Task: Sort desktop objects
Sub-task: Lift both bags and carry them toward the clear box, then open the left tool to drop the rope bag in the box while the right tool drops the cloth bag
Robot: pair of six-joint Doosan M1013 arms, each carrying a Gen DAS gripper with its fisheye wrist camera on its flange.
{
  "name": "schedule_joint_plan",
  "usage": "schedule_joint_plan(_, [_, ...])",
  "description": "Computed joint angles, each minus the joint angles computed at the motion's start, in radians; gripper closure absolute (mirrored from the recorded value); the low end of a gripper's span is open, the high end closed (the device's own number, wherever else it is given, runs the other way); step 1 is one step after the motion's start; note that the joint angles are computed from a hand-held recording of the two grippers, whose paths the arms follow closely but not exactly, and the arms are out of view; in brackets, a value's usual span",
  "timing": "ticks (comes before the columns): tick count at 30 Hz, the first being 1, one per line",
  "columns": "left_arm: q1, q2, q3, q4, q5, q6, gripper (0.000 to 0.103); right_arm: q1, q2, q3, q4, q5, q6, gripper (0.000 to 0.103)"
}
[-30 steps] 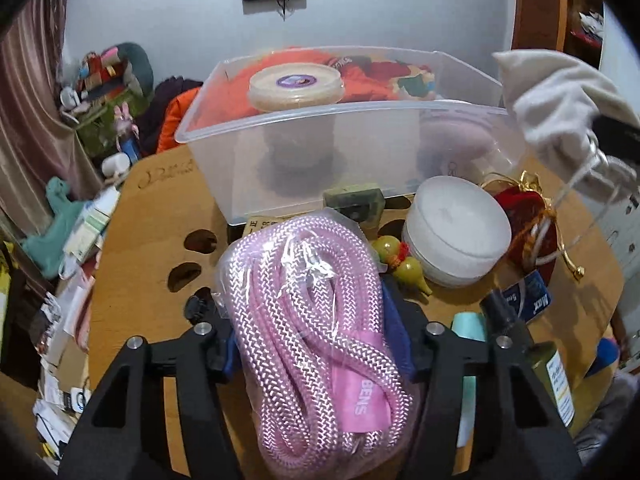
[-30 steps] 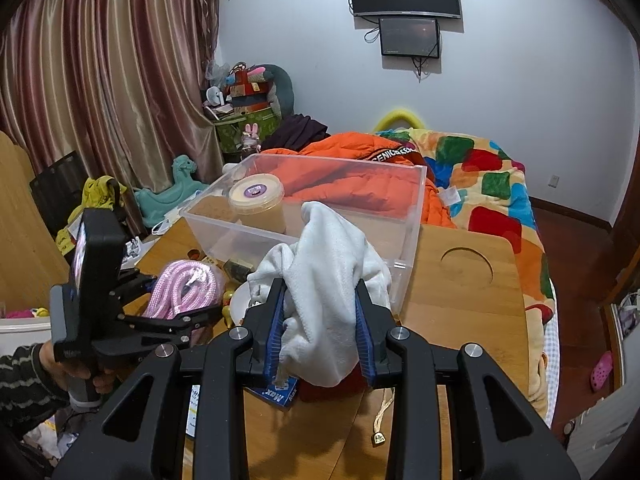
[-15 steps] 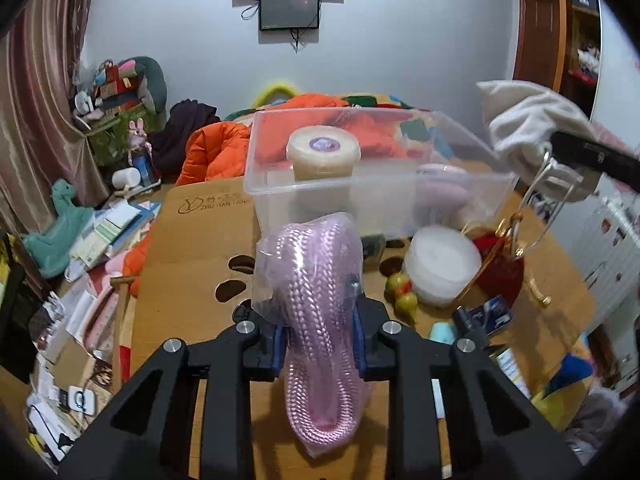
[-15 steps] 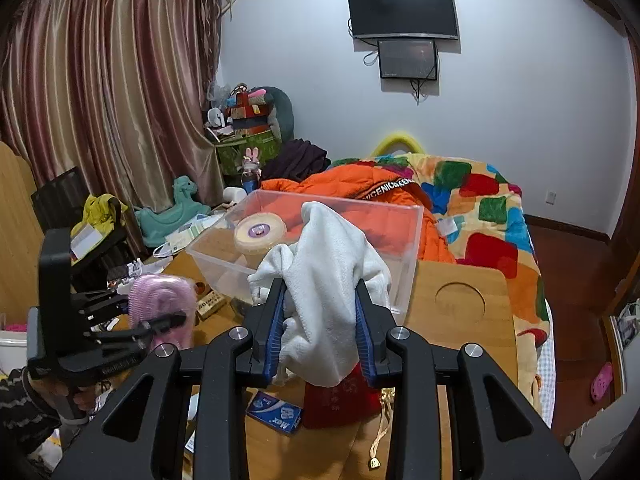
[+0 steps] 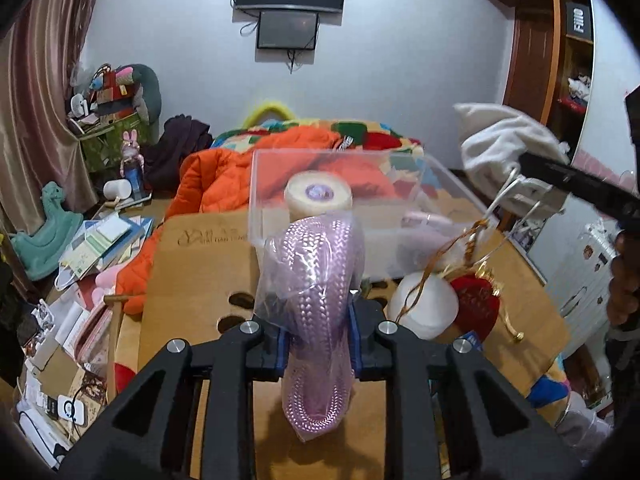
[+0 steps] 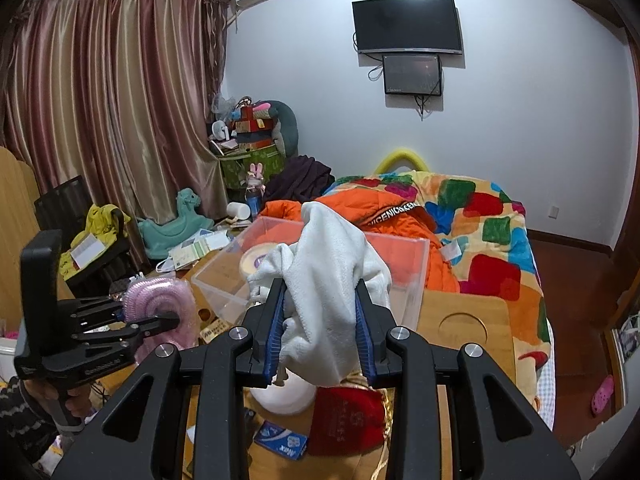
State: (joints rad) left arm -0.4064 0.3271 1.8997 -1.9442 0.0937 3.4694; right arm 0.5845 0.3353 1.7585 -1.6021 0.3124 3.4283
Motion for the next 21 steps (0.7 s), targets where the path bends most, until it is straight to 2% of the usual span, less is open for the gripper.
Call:
schedule_joint_plan(5, [0.006, -0.010, -0.012, -0.099, 0.020, 0.108, 0.080, -0.006, 0.012, -0.017, 0.007, -0.007, -0.005, 0.075])
schedule_joint_plan(9, [0.012, -0.010, -0.033, 0.029, 0.050, -0.021, 0.080, -0.014, 0.025, -0.031, 0.040, -0.016, -0.037, 0.075])
schedule_joint_plan(15, [0.009, 0.002, -0.072, 0.049, 0.062, -0.023, 0.080, -0.032, 0.039, -0.047, 0.081, -0.033, -0.062, 0.075])
schedule_joint_plan(19, [0.000, 0.015, -0.100, 0.012, 0.055, 0.033, 0.080, -0.047, 0.045, -0.052, 0.082, -0.044, -0.053, 0.075])
schedule_joint_plan(21, [-0.003, 0.027, -0.120, 0.062, 0.054, -0.011, 0.080, -0.054, 0.049, -0.055, 0.092, -0.049, -0.055, 0.075])
